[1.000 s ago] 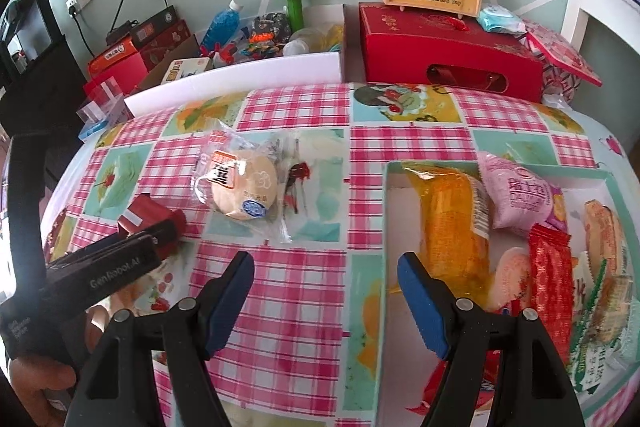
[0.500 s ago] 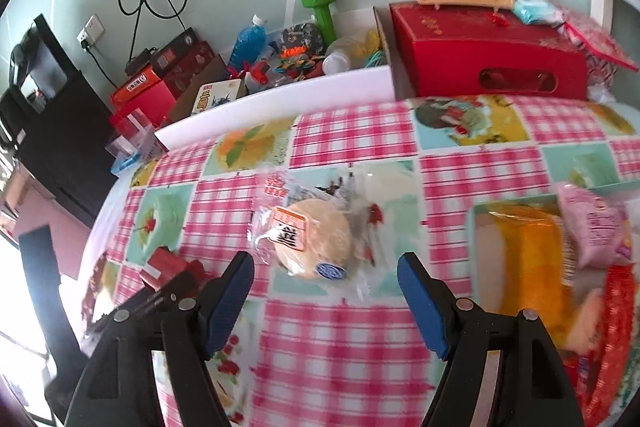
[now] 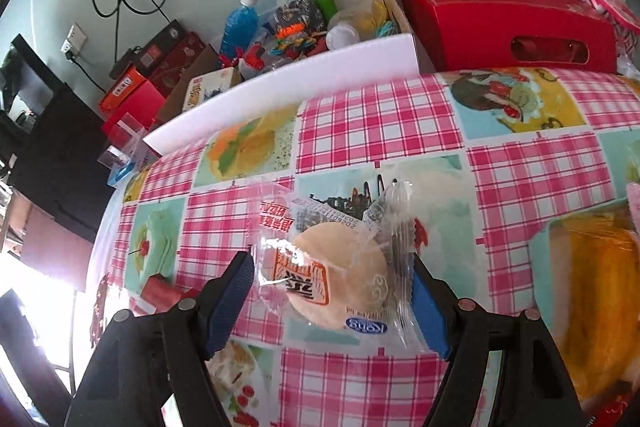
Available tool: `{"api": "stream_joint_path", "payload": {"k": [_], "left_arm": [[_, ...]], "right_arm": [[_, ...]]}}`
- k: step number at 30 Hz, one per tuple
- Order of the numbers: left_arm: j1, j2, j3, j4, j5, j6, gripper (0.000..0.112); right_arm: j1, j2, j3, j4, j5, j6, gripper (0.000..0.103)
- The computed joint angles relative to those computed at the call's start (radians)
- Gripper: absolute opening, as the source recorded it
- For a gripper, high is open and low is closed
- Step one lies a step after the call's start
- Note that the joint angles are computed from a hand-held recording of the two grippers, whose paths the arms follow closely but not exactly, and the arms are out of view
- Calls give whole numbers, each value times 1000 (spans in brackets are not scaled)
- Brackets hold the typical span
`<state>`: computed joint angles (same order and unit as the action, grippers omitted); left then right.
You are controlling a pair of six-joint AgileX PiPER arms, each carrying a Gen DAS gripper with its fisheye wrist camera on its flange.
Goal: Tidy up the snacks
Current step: 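Grasp the small red box with left tool while right tool grasps the bun, then lift both held snacks and carry them over the white tray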
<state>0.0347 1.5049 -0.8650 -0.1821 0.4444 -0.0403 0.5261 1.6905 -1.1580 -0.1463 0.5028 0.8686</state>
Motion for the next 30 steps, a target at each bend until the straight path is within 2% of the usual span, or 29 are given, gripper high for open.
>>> {"api": "stream_joint_path", "payload": {"k": [3,6,11,17,23,24,25,27,30], "left_arm": [[1,6,-2,-12,4,11,71],[-6,11,-6,7,11,-10,71],[-13,14,-8,16,12,-13,71],[-29,17,-7,61,6,-49,70],[-50,9,-11,83,29,-65,59],[-54,7,-12,80,34,-65,48],[-55,5,-14,57,43,-47,33],[-64,3,-14,45,50,-41,31],[-99,4,-11,125,45,-103,31]], "right_arm": [[-13,19,2,61,-20,-46,78],[-12,16,17,50,-33,-26,78],[-11,-1,33,32,-34,0,70],[-8,-50,95,3,-51,49,67],[22,-108,157,-63,-30,136,67],[29,-114,162,-73,-23,149,67],[36,-123,171,-79,-19,158,67],[47,-148,195,-89,-11,173,67],[65,-171,218,-108,0,200,67]]}}
